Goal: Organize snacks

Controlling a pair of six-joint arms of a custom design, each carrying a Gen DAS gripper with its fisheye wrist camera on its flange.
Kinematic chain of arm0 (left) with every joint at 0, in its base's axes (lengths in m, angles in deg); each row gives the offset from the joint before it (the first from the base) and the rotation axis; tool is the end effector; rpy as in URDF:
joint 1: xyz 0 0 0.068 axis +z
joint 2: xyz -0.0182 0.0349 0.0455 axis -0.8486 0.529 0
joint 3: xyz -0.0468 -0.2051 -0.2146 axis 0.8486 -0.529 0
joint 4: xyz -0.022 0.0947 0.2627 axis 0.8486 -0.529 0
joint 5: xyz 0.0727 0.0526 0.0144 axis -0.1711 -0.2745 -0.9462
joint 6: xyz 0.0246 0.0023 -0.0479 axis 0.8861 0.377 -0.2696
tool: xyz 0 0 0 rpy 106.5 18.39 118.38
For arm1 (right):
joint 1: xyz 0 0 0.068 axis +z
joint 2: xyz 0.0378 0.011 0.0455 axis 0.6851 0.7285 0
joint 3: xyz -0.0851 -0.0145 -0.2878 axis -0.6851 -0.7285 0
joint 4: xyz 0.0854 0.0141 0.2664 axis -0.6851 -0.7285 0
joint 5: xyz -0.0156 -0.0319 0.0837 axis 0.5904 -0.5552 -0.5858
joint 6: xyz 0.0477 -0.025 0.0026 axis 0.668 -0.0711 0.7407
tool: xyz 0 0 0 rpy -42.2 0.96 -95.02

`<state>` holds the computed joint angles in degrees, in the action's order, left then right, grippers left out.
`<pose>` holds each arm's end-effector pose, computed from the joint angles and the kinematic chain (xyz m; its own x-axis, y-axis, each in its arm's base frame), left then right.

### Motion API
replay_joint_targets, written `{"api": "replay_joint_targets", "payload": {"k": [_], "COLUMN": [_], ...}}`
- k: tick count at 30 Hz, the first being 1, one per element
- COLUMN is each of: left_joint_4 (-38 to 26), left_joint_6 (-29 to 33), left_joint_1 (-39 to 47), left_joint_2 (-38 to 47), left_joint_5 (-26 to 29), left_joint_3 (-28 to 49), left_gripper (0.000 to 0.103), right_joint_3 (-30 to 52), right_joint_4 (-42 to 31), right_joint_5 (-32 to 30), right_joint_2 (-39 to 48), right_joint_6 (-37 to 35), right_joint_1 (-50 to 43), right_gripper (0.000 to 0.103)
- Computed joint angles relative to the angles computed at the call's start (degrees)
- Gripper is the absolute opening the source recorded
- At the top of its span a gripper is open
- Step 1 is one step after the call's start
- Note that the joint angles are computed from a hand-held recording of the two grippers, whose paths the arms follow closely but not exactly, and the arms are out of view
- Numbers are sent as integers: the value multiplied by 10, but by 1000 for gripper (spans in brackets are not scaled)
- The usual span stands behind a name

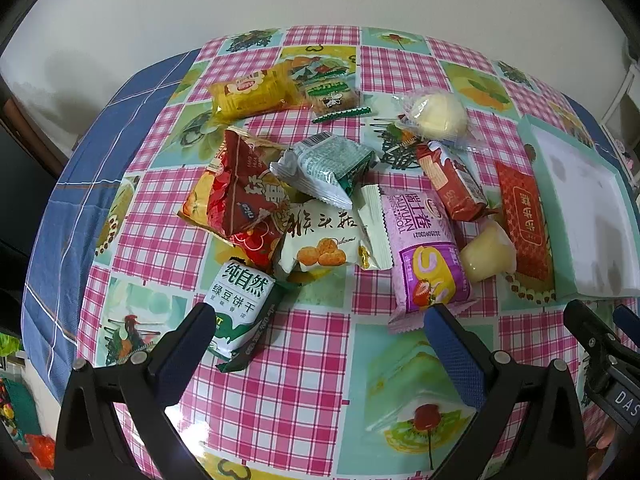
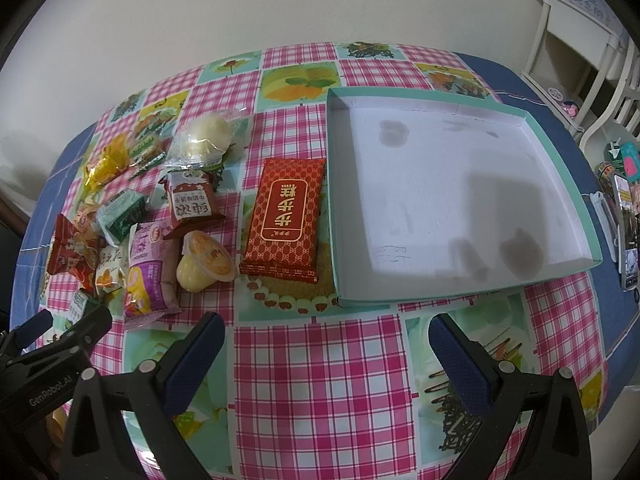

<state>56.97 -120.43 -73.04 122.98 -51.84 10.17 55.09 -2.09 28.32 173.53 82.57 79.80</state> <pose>0.1885 -0.0388 0.1280 -0.8294 -0.3946 -0.3955 -0.4558 0.8873 0.0705 0.2365 0.1719 0.1320 -0.9012 -0.1771 -0.3955 -0.2316 0.9682 0.0944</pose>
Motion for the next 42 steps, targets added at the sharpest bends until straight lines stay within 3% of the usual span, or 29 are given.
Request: {"api": "replay_joint_targets", "payload": {"k": [7,12,14,17,21,25,35,42], "left_joint_4": [9,-30,-75,-75,-84,-53,7,47], "left_joint_6": [-15,-10,-9,18,58,123,212,235], "left_joint_1": [-15,-7,1,25,53,126,248,272], "left_joint_2": [1,17,26,-14,-48,-62,0,13], "left_joint_5": [-1,-7,-11,1,-30,14,113,128], "left_joint_3": [-11,8,28,20,8,-20,-40,-49], "left_gripper": [103,103,103,103,103,103,92,81], "right_joint_3": [0,3,4,3,8,31,124,200], "right_joint_4": [0,-4,-2,8,31,42,41,4], "right_joint_5": [0,2,1,-13,-30,-61,-94,-92], "right_joint_2": [1,4,3,1,-3,15,97,176], "right_joint_6": [0,1,0,-4,-7,1,-15,-33], "right_joint_1": [0,2,4,8,26,47,101,128], "right_gripper": [103,103,103,103,103,102,72,58]}}
